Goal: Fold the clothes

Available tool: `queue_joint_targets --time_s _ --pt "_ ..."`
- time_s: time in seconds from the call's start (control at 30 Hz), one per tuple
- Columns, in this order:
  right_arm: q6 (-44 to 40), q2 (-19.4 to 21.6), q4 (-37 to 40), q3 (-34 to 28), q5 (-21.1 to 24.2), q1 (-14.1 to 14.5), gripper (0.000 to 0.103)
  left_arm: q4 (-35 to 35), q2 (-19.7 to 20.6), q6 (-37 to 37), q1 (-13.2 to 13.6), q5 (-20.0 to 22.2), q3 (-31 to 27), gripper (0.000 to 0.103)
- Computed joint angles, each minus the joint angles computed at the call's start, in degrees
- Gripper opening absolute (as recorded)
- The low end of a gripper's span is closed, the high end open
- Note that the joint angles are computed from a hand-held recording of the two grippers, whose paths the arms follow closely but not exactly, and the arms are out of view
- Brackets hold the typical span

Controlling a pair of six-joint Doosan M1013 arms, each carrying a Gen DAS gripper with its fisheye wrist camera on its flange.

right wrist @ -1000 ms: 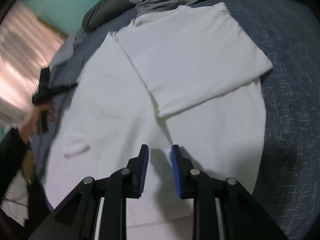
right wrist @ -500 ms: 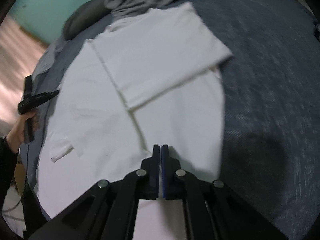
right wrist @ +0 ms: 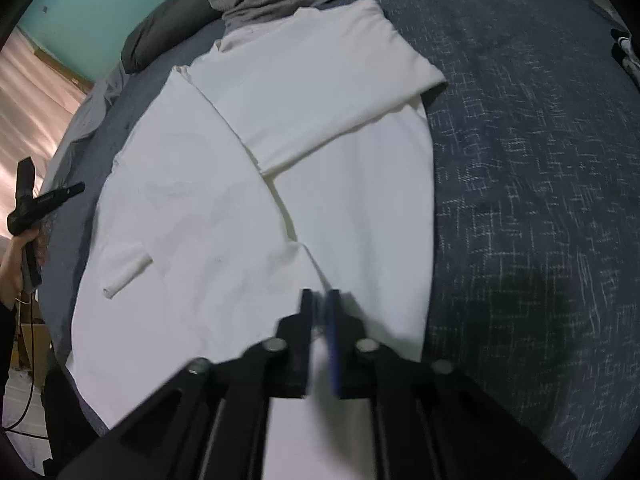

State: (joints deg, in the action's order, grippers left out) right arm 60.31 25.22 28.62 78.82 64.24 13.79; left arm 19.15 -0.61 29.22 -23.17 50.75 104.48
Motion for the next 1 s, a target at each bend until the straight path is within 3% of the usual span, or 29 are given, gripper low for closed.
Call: queue_joint_targets --time_s 0.27,0.53,0.6,0.67,0.83,0.87,0.93,1.0 --pt "2.46 -0.62 1.02 1.22 -1.12 -0.81 0.003 -0.69 -2.07 1.71 -3.03 2.57 0.07 0.009" --pt "6.01 -2.06 -1.85 1.49 0.58 -0.58 0.004 -9.26 -4.30 4.52 -5.30 3.01 2.31 0.009" --pt "5.40 -2.93 -1.31 2.15 1.55 -1.04 0.008 -10.29 -4.66 5.13 -6.34 4.04 2.68 0.009" --pt "4.72 -3.75 -0.01 2.84 3.40 -1.69 0.022 -11.07 -5.11 5.70 -7.73 5.11 3.15 0.009" --pt "2.49 -6.61 -0.77 5.01 5.59 -2.33 0.024 -15.31 -6.52 6.61 -10.95 6.28 4.54 0.010" --pt "2.45 -7.12 -1.20 5.37 5.98 -2.31 0.025 -15.83 -6.76 6.45 -11.51 6.47 4.77 0.011" --pt "2.07 -7.99 -1.47 6.27 7.12 -2.52 0.026 -16.87 -7.22 6.10 -12.65 6.85 5.22 0.027" --pt "1.61 -8.82 -1.60 7.20 8.36 -2.79 0.032 -17.83 -7.62 5.74 -13.80 7.23 5.63 0.032"
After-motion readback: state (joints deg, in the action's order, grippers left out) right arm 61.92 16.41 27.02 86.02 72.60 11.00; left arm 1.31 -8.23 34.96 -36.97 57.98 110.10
